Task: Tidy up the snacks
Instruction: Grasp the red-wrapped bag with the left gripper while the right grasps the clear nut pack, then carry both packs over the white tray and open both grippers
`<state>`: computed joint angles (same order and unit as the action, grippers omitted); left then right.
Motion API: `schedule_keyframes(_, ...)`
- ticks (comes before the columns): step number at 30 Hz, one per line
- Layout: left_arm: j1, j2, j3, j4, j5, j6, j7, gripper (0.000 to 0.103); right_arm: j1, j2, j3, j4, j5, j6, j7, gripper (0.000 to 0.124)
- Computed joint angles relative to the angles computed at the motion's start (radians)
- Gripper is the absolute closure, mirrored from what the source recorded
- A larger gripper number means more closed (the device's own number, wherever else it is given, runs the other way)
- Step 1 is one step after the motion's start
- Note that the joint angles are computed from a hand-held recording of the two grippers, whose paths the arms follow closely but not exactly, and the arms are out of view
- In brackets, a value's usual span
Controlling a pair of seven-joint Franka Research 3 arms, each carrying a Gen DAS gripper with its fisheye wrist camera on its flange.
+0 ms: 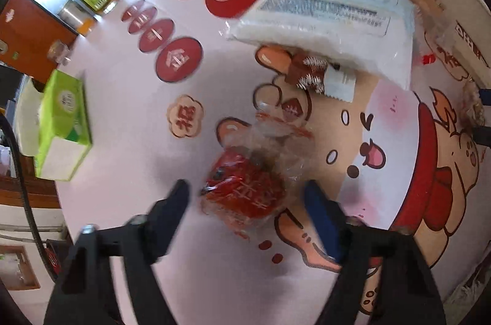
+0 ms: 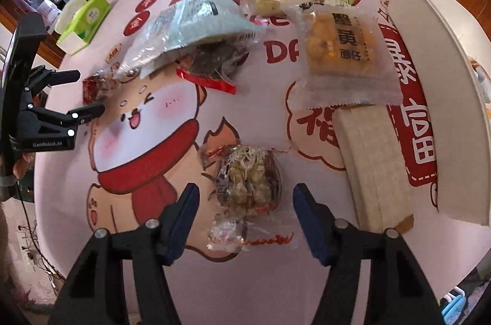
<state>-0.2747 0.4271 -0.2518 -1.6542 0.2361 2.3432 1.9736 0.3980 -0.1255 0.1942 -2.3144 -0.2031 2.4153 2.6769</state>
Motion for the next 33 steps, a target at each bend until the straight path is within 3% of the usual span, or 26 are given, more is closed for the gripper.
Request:
schedule_keyframes(6, -0.018, -0.018, 0.020, -0.022, 0.027, 0.011, -0.100, 0.052, -0.001, 0.001, 0.000, -0.008, -0.013, 0.013, 0.004, 0.067)
schedule_keyframes(9, -0.017, -0.040, 0.016, -0.041, 0.011, -0.016, -0.166, 0.052, 0.001, 0.000, 0.005, -0.002, -0.034, 0.006, 0.006, 0.072)
schedule_keyframes(10, -0.017, -0.049, 0.014, -0.052, 0.007, -0.021, -0.184, 0.053, 0.003, -0.004, 0.008, -0.004, -0.045, 0.015, 0.002, 0.081)
schedule_keyframes(18, 0.011, -0.247, -0.033, -0.280, -0.140, 0.013, -0.225, 0.053, 0.015, -0.016, 0.006, -0.014, -0.024, 0.021, -0.044, 0.082)
schedule_keyframes(24, -0.025, -0.389, -0.043, -0.400, -0.210, 0.031, -0.193, 0.053, 0.018, -0.061, 0.019, -0.056, 0.002, 0.053, -0.076, 0.082)
schedule_keyframes(33, -0.117, -0.418, -0.072, -0.332, -0.203, 0.044, -0.273, 0.053, -0.040, -0.295, 0.057, -0.176, -0.046, 0.057, -0.097, 0.082)
